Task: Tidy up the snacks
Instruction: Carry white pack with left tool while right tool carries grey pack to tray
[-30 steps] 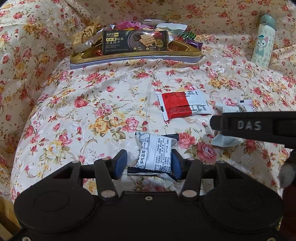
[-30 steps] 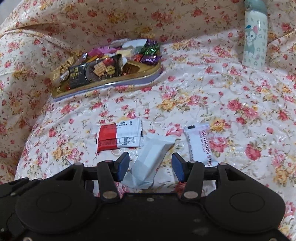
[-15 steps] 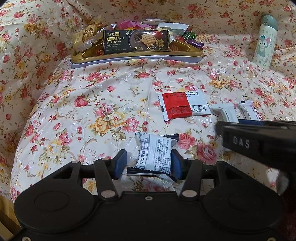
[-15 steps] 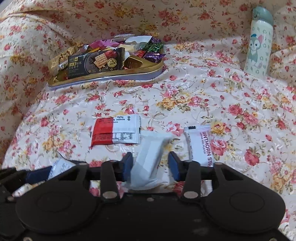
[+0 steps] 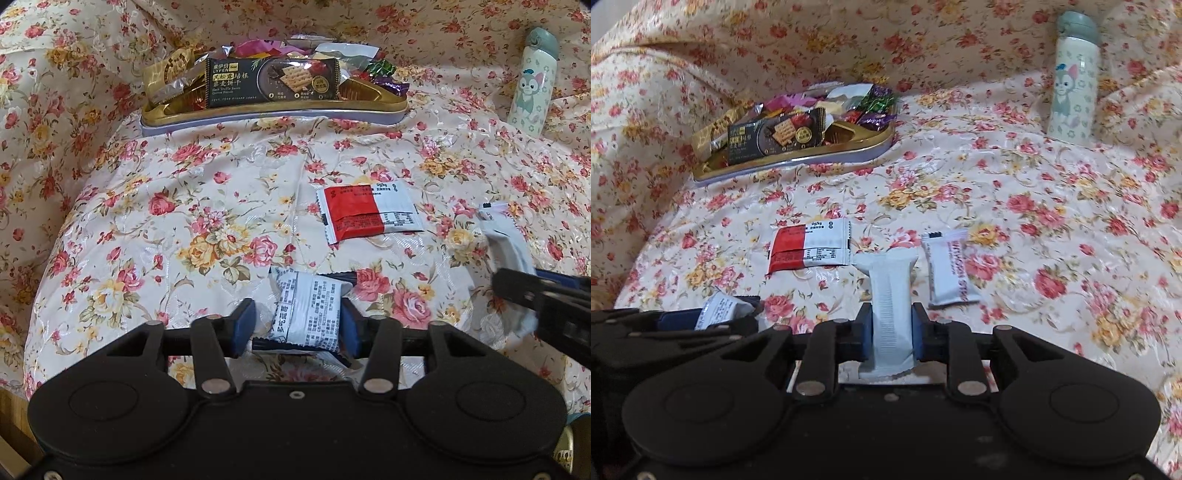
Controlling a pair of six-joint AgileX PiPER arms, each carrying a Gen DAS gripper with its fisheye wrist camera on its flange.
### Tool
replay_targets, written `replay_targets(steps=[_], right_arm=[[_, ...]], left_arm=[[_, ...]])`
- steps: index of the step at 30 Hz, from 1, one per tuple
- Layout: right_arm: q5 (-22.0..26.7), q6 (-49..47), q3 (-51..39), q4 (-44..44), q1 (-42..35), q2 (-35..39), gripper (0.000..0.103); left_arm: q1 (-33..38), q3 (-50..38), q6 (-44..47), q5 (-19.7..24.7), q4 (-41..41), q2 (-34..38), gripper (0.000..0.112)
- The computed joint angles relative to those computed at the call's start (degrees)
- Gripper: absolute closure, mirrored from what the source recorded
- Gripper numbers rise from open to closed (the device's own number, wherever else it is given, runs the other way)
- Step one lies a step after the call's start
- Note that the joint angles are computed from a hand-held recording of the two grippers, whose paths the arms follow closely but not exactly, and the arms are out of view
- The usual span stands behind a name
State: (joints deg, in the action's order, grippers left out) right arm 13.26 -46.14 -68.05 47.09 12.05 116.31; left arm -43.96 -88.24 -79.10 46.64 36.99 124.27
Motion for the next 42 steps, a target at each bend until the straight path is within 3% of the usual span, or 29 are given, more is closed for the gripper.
replay_targets(steps=[2, 10, 21, 35, 42], right_arm=[[0.29, -6.43, 2.34, 6.49, -1.15, -2.04, 0.08], [1.9, -25.58, 11.42, 25.36, -5.36, -10.29, 0.08], [7.71, -43.2, 26.33, 40.27, -10.34, -24.56, 0.08], [22.27, -48.78, 43.48, 35.98, -24.77, -43.31, 0.08], [30.95, -50.89, 48.86, 28.64, -34.48, -48.55, 0.08]], left_arm=[[-0.15, -0.14, -0.16, -0.04, 0.5, 0.04, 0.07], [-0.99, 3.82, -4.58, -1.78, 2.2, -3.48, 0.07], [-11.24, 8.65, -13.32, 7.02, 7.71, -12.59, 0.07], [-27.3, 8.13, -20.77, 17.96, 8.62, -15.04, 0.07], [-30.6, 9.04, -23.83, 17.18, 7.68, -15.32, 0.07]])
